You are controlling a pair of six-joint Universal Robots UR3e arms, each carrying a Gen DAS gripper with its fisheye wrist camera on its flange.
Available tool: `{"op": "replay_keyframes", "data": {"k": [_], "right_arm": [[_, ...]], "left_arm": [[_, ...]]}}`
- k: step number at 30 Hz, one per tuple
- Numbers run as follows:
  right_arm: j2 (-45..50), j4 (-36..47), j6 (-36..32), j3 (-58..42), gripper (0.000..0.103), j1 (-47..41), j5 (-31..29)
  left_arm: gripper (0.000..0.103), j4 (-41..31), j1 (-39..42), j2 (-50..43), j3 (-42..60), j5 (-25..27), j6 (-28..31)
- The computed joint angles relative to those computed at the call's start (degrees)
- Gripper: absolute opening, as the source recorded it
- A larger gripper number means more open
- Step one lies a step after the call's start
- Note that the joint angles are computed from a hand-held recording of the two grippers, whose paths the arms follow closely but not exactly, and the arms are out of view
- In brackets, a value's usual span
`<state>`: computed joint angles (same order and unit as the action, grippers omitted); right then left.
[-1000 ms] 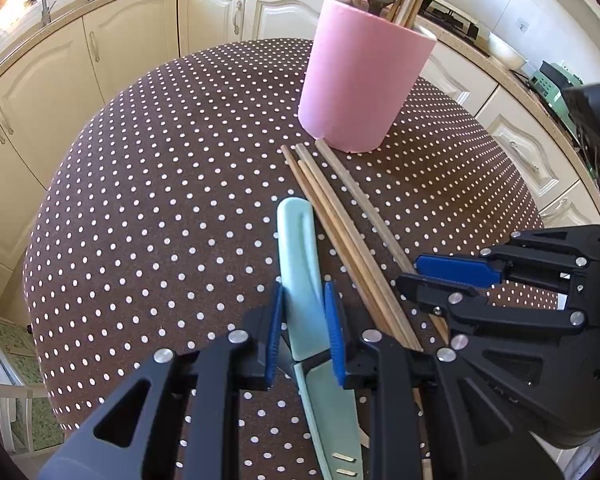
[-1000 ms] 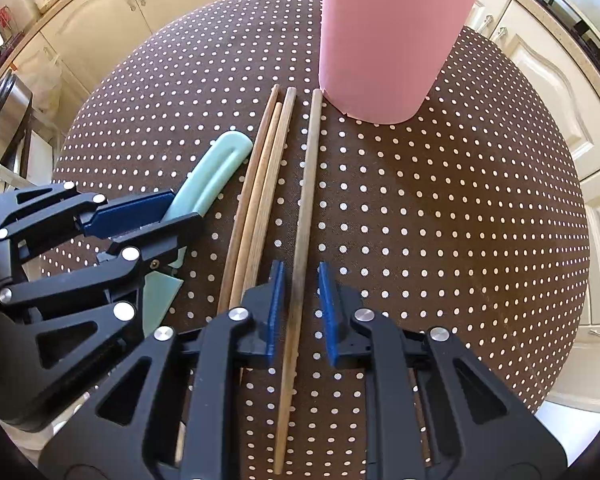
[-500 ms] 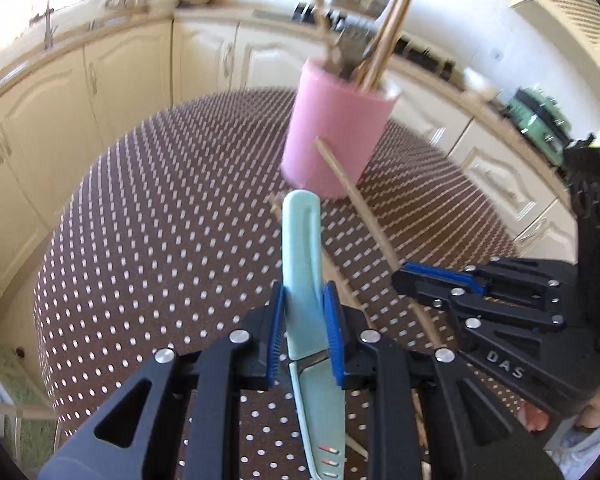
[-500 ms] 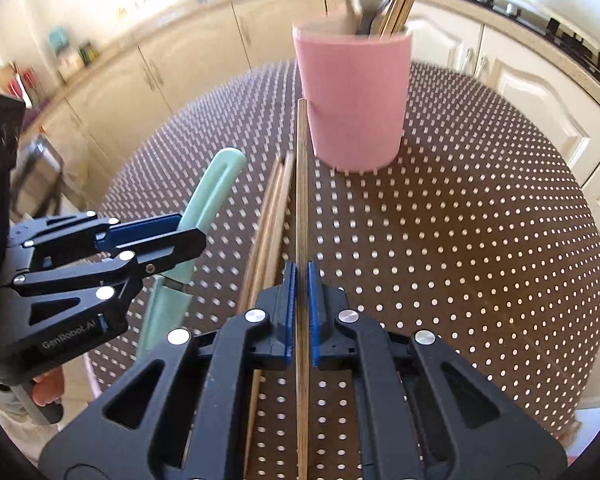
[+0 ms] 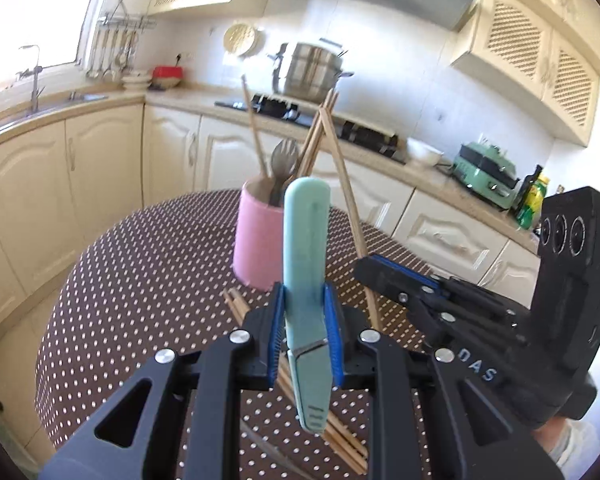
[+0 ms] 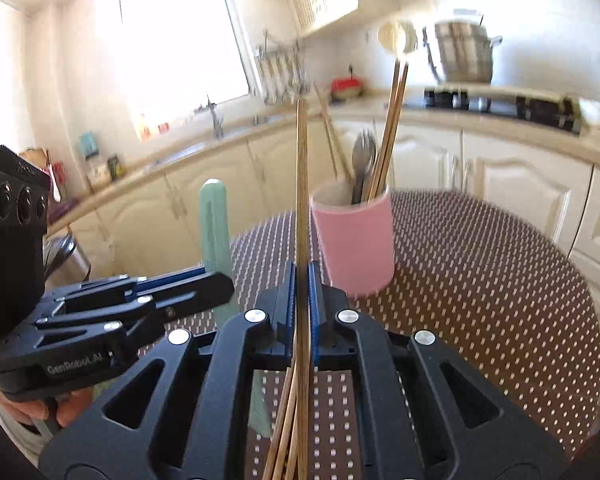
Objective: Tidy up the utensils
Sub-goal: 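Raise the knife in the left tool above the pink cup while the right tool carries its chopstick, then open the left tool to drop the knife into the cup while the right tool releases its chopstick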
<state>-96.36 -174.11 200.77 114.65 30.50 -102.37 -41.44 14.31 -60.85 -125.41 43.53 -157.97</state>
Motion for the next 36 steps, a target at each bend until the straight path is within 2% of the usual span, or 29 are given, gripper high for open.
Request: {"op": "replay_keyframes", "data": {"k": [4, 8, 14, 19, 22, 28, 36], "right_arm": [[1.11, -5.24, -2.09, 0.02, 0.007, 1.08, -3.50], [3.98, -14.73, -3.93, 0.04, 0.007, 2.61, -7.33], [7.76, -25.01, -6.06, -2.22, 0.007, 0.87, -7.49], [8.81, -26.21, -6.13, -4.61, 0.007, -3.07, -4.22], [9.66, -26.86, -6.48, -5.72, 0.007, -5.07, -2.85], [12.32, -29.71, -6.16, -8.01, 0.007, -9.21, -0.38], [17.72, -31.95, -5.09, -13.98, 0.007, -12.58, 0.69]], "left_arm": [[0.019, 2.61, -0.77, -1.19, 1.41, -0.43, -2.11], [0.019, 7.17, -3.19, -4.26, 4.02, 1.11, -5.84], [0.019, 12.36, -6.73, -11.11, 11.20, 2.70, -10.53], [0.019, 20.54, -10.40, -17.98, 16.39, 5.95, -14.84], [0.019, 22.15, -11.55, -21.93, 20.12, 6.74, -15.63], [0.019, 25.06, -14.93, -29.96, 29.00, 12.37, -17.93], [0.019, 27.74, -17.28, -39.24, 39.31, 16.32, -21.07]]}}
